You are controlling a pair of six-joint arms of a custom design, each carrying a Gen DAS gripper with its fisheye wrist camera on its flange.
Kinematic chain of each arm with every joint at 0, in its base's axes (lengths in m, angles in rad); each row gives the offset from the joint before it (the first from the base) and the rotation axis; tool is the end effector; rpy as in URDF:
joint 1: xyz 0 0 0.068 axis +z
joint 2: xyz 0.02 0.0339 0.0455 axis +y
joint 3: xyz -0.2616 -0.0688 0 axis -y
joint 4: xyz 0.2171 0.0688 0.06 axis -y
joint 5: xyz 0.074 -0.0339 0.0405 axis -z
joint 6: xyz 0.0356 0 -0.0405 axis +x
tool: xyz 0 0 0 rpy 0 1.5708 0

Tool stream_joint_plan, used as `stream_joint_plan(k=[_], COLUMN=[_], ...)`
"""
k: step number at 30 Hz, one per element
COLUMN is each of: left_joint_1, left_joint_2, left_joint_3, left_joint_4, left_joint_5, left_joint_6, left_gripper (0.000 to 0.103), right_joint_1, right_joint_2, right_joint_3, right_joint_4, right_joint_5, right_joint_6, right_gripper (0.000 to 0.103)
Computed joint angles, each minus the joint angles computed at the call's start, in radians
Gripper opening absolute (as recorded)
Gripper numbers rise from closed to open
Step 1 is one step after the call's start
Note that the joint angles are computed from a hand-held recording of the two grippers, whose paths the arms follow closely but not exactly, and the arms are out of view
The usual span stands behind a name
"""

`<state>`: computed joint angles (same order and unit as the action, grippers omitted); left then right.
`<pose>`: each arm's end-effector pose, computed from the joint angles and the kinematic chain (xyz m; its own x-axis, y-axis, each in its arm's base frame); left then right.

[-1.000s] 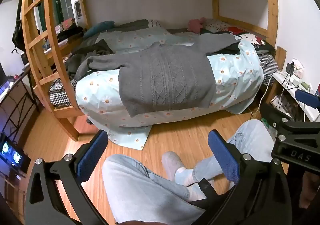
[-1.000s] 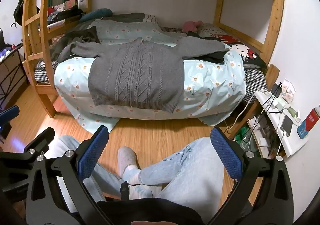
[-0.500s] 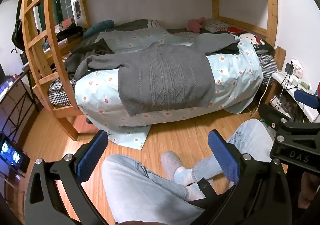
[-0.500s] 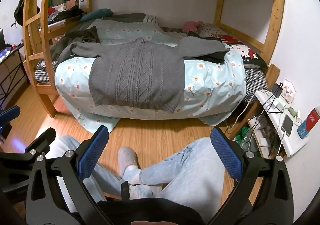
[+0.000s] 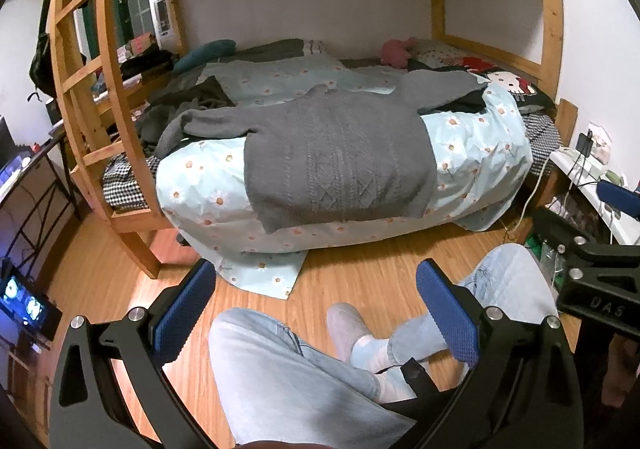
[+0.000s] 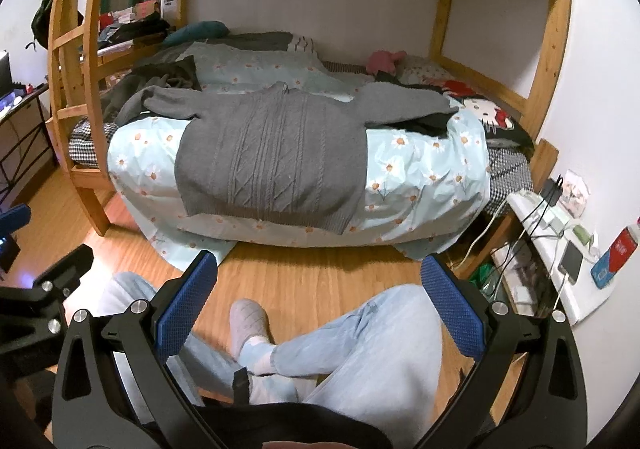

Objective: Fold large clothes

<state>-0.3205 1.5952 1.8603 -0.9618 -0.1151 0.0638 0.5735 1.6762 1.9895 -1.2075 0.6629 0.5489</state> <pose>0.2899 -0.0919 0.4196 -0.5932 0.2636 -0.7607 0.2677 0.9557 0.1224 0.2634 0.1441 0.4181 -0.6130 0.0936 -0.7845 0.2530 0.9639 -0.0827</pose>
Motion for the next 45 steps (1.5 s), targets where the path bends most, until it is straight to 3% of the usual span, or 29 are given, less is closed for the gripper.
stream_joint_plan(k=[16, 23, 45], left_joint_1=[-0.044, 0.010, 0.007], left_joint_2=[0.013, 0.024, 0.032], left_joint_3=[-0.020, 0.042, 0.032], left_joint_4=[0.005, -0.044, -0.041], left_joint_5=[-0.031, 0.016, 0.023], left_joint_6=[-0.014, 0.017, 0.025], left_gripper=[0.099, 0.098, 0.099], right_joint_1=[0.010, 0.008, 0.007], right_joint_2=[0.006, 0.001, -0.002], right_joint_3=[-0.002, 0.004, 0.000], right_joint_4=[0.002, -0.004, -0.002], right_joint_5=[0.014, 0.023, 0.020], right_joint_6=[0.008, 0.002, 0.001], right_gripper=[0.100, 0.100, 0.100])
